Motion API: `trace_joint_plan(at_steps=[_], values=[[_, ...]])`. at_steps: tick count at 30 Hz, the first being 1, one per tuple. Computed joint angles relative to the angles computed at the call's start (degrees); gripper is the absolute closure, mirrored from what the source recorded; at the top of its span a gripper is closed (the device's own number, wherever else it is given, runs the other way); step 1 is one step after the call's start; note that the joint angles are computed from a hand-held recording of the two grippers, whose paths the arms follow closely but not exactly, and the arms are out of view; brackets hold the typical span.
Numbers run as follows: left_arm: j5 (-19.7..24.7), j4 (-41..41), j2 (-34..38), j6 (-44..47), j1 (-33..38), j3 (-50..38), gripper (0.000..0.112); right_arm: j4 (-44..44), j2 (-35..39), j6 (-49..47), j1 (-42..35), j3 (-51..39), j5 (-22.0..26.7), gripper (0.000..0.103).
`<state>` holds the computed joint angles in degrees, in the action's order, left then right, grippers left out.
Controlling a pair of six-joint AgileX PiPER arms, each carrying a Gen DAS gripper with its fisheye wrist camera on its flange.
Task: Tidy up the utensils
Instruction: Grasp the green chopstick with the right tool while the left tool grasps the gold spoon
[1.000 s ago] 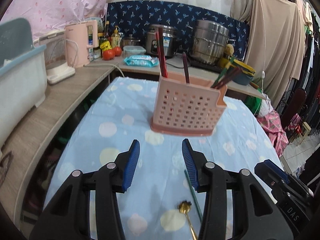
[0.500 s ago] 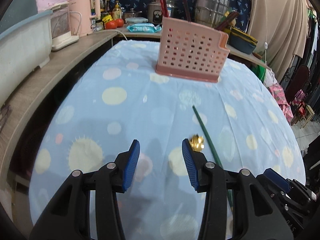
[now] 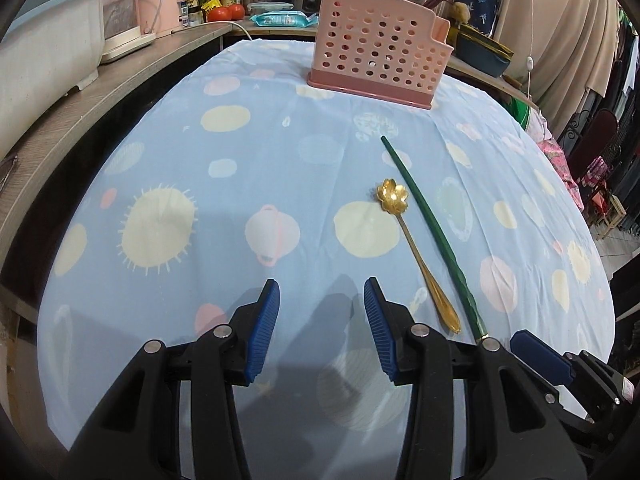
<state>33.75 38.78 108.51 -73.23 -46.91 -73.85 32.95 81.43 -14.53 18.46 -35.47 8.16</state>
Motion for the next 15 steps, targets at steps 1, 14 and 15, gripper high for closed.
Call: trace_joint_plan(at_steps=[1,14,15], values=[[-0.12,-0.21,-0.14,0.04,0.00,0.24,0.070,-1.99,-0.08,1.97,0.40,0.11,-0.21,0.072],[-0.21,-0.58,-0.38,-0.06,-0.42,0.93,0.069,-25.55,1.31,25.22,3.06,-0.26,-0.81,0.084],[-0.24,-0.56,-0.42,-0.10,-0.45,0.98,0.068,-28.25,1.37,27.95,3.22,-0.28,-0.80,0.085]])
